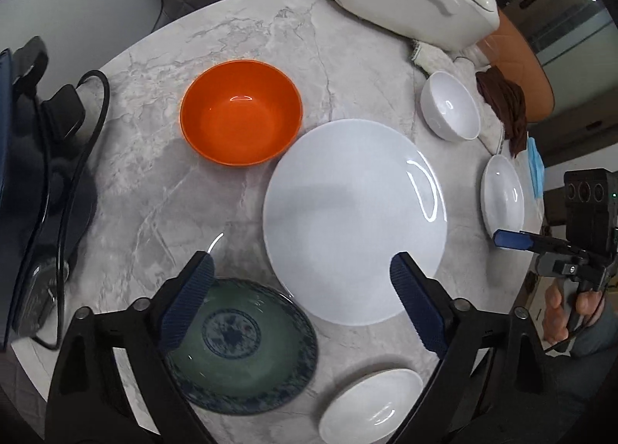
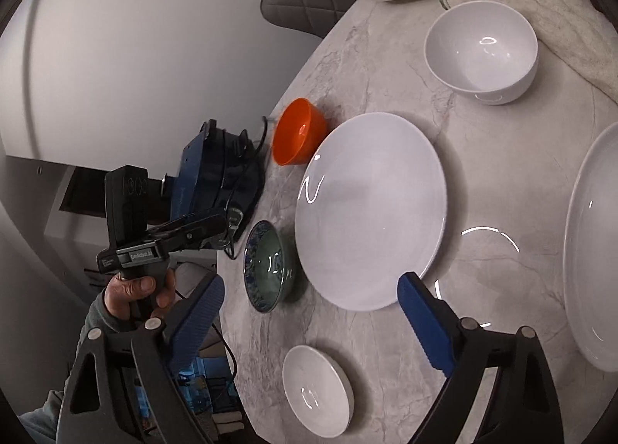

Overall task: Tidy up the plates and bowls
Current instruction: 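Close the left gripper on the large white plate rim while the right gripper grips the opposite rim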

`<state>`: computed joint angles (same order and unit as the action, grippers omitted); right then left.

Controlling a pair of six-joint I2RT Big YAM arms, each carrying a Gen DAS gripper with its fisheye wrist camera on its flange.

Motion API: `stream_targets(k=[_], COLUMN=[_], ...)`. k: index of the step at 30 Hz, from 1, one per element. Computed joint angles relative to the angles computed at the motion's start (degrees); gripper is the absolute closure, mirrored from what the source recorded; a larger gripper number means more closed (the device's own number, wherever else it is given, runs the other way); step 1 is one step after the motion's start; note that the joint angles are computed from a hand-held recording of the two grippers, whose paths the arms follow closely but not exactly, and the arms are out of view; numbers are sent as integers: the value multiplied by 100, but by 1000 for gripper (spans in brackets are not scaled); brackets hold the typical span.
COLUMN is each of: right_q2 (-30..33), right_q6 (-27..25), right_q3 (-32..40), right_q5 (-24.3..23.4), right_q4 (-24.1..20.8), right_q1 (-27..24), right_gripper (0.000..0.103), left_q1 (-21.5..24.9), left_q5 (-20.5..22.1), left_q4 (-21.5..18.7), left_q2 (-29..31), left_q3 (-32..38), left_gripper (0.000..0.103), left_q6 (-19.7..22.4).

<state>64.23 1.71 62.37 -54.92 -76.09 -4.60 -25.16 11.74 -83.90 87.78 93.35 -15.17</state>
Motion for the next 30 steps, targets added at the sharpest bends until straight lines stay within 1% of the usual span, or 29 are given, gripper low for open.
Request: stream_targets(k=[1,2,4,6,7,10,12,14,16,17,18,19,21,22,23,24,27,29,30], right_q2=[-18,-2,-10,64,95,76,57,97,85,70,64,71,115,135,162,198,247,310,368], right_q6=[231,424,750,969,1052,1182,1297,1380,1441,1467,1482,1513,1556,1567,1619,1661,1715,1778,1817], right_q3=[-55,-103,-223,-308,-346,-474,-564,-595,-648,-675,-710,-745,-777,-796,-811,-818,-858,-874,-873], right_q5=[100,211,375,582,614,877,1006,1112,1231,1324,1317,1294,1377,1418,1467,1477,1441,1392,1307], right_q4=[226,444,743,938,970,1157,1315,1382,1409,1453,1502,1536,1547,1563,1589,1613,1801,1910,1971], right_q1=[40,67,70,110,115,184,207,241,251,254,229,203,217,222,260,280,313,298,290], right_gripper=[11,11,11,11,11,13,13,14,15,15,15,15,15,15,18,20,27,35,36], left_q1=[75,165,248,236,253,297,335,359,384,369,343,316,260,237,203,190,216,180,167], left_q5=[141,302,432,511,510,613,644,734,1015,1126,1198,1231,1301,1293,1314,1376,1601,1636,1655], left_q4=[35,61,19,59,64,84,125,195,262,292,326,347,347,383,437,500,732,822,855], left_q2=[106,214,427,531,602,786,907,1013,1077,1110,1144,1184,1270,1307,1323,1338,1350,1395,1409], left_q3=[2,7,17,-46,-56,-71,-91,-137,-201,-223,-248,-267,-285,-297,-314,-340,-446,-440,-442], left_gripper=[23,30,30,30,30,30,30,30,37,42,47,51,67,67,67,69,71,72,72], left_q6=[152,326,617,866,975,1203,1278,1330,1451,1497,1537,1569,1559,1542,1489,1423,1223,1151,1133])
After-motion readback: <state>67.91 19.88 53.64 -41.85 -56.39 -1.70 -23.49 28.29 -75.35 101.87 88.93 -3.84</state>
